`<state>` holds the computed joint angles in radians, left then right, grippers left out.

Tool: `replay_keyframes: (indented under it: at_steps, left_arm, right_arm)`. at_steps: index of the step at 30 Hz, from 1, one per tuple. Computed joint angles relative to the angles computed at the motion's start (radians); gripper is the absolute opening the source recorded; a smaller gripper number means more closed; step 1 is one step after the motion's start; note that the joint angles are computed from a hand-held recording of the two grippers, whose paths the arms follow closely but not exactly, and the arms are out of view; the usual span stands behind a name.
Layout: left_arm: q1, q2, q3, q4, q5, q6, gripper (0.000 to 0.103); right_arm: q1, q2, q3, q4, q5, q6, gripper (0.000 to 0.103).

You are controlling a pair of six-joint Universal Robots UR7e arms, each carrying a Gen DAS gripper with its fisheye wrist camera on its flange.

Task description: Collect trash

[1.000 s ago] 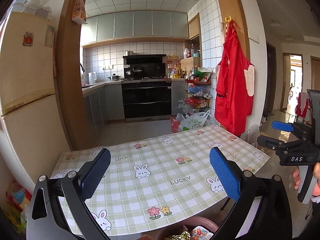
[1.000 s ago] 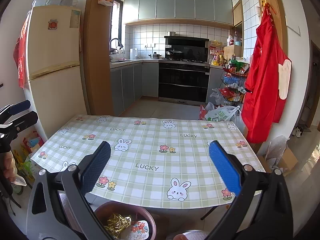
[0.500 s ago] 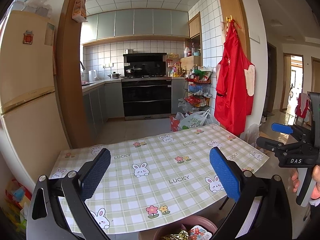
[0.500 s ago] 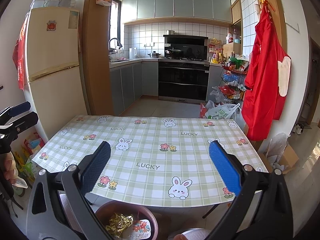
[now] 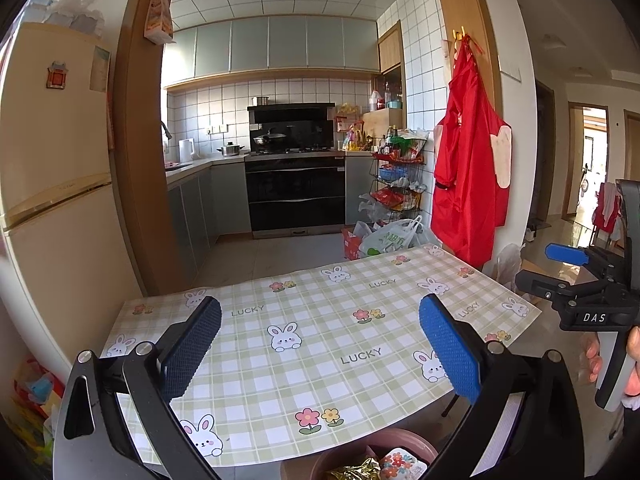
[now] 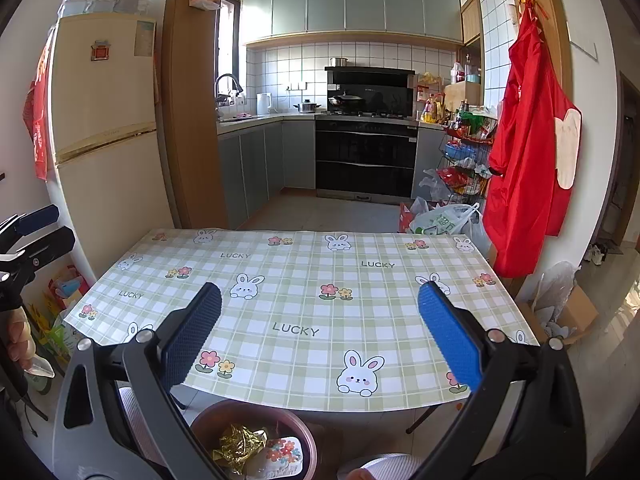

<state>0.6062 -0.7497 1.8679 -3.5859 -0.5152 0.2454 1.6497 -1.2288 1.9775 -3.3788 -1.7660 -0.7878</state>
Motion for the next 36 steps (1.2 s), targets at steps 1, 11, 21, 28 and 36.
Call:
replay_keyframes:
  at_steps: [1,11,21,28,36]
  left_arm:
    - [0.001,0.000,0.002,0.000,0.000,0.000,0.097]
    - [0.000,-0.001,0.003,0.005,-0.001,-0.004,0.097]
    - [0.000,-0.001,0.003,0.005,0.002,-0.002,0.097]
    - [0.003,-0.004,0.007,0.003,0.001,0.002,0.097]
    - [0.009,-0.012,0.022,-0.005,-0.004,0.004,0.097]
  right_arm:
    - [0.001,0.001,-0.001,0.001,-0.002,0.001,0.097]
    - [0.003,0.004,-0.002,0.004,-0.012,0.009,0.097]
    - [0.001,0.004,-0.002,0.003,-0.018,0.009,0.097]
    - [0.002,0.007,-0.003,0.003,-0.030,0.007,0.097]
    - [0.002,0.010,-0.006,0.008,-0.035,0.008,0.097]
